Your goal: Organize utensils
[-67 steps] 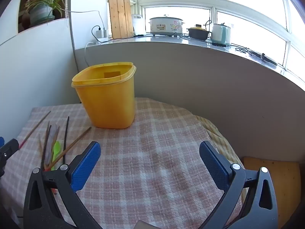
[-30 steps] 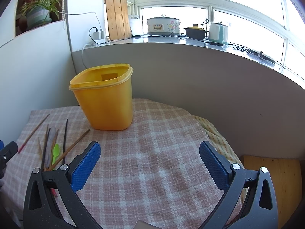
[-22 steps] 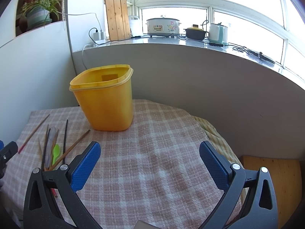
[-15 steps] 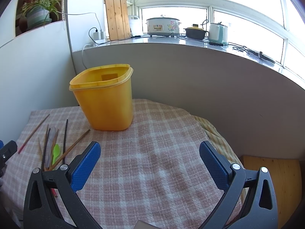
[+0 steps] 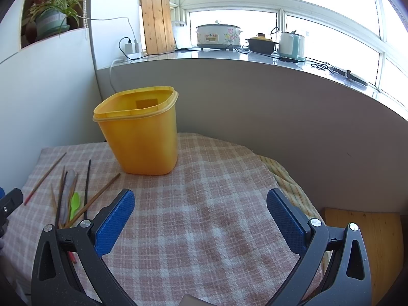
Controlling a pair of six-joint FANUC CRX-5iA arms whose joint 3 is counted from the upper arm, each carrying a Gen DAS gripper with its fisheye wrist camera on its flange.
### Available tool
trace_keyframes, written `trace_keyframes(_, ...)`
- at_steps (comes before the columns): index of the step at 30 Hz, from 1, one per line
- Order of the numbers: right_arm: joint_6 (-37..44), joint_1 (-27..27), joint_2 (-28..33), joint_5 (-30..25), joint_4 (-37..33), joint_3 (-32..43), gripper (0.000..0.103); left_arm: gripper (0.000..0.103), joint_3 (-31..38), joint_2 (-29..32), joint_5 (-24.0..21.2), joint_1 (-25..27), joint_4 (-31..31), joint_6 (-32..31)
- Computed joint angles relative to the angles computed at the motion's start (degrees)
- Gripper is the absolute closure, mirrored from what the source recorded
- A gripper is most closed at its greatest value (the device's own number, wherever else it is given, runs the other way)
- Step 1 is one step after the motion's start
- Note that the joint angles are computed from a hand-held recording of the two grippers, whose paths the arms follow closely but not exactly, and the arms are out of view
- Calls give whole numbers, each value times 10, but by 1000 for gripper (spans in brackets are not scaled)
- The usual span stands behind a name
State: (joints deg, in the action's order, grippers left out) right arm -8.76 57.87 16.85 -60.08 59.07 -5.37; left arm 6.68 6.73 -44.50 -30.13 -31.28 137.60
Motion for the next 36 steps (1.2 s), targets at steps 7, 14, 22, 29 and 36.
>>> trace_keyframes(7, 1, 1, 0, -1, 0, 1, 1, 0, -1, 0, 1, 1, 1, -2)
trace_keyframes(14, 5, 0, 1, 2, -4, 3, 1, 0, -1, -1, 0, 1, 1, 0)
trace_keyframes(22, 6, -1, 2, 4, -4, 2, 1, 0, -1, -1, 0, 1, 1, 0)
trace_keyframes(29, 11, 0, 5, 3, -6, 6, 1, 0, -11, -10, -3, 8, -1, 5)
trace_keyframes(36, 6, -5, 7, 25, 2, 1, 1, 0, -15, -15, -28, 11, -35, 21)
